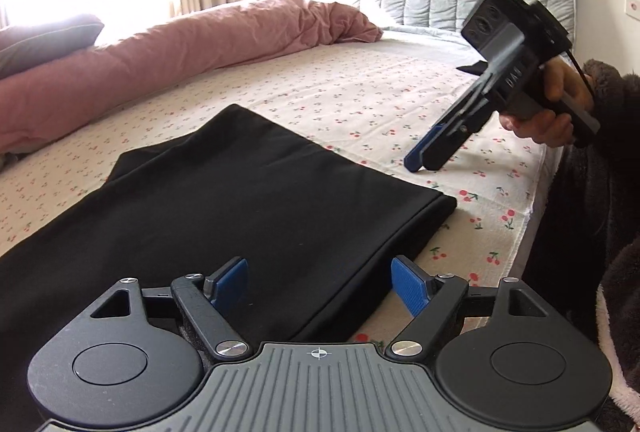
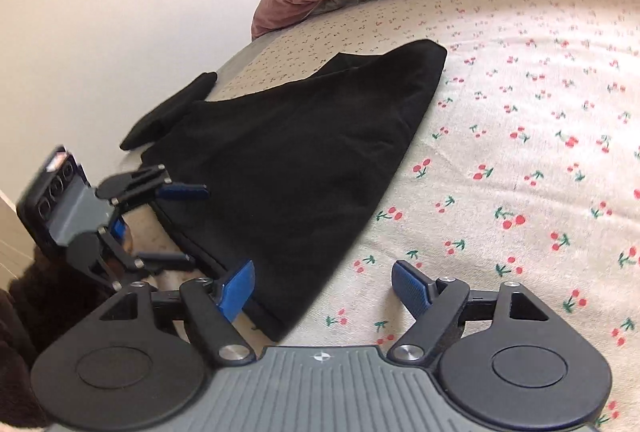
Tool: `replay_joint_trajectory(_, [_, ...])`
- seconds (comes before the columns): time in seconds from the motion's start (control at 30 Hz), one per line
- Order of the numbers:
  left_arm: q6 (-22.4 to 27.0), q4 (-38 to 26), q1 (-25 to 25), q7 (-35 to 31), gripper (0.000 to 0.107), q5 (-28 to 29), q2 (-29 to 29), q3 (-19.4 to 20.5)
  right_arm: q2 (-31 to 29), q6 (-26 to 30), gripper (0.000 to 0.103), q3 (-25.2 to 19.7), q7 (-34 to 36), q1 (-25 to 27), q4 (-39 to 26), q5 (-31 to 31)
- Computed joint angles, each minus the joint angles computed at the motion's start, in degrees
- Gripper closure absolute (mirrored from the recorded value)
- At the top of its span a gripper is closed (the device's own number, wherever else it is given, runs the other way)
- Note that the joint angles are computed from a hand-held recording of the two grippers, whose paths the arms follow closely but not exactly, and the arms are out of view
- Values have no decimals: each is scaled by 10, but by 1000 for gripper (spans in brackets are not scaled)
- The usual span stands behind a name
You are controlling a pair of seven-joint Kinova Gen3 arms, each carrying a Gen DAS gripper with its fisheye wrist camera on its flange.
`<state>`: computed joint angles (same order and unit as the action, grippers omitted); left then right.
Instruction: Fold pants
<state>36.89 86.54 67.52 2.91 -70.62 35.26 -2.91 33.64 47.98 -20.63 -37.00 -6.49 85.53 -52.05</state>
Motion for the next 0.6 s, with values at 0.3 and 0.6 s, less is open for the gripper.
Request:
replay_joint_trajectory(0.3, [-22, -84, 9, -75, 27, 63, 53, -18, 63, 111, 65, 11, -148, -4, -69, -6])
replay_joint_trajectory(0.6, [67, -191, 57, -130, 28, 92, 118, -62, 75, 144, 81, -9, -168, 0, -96, -30])
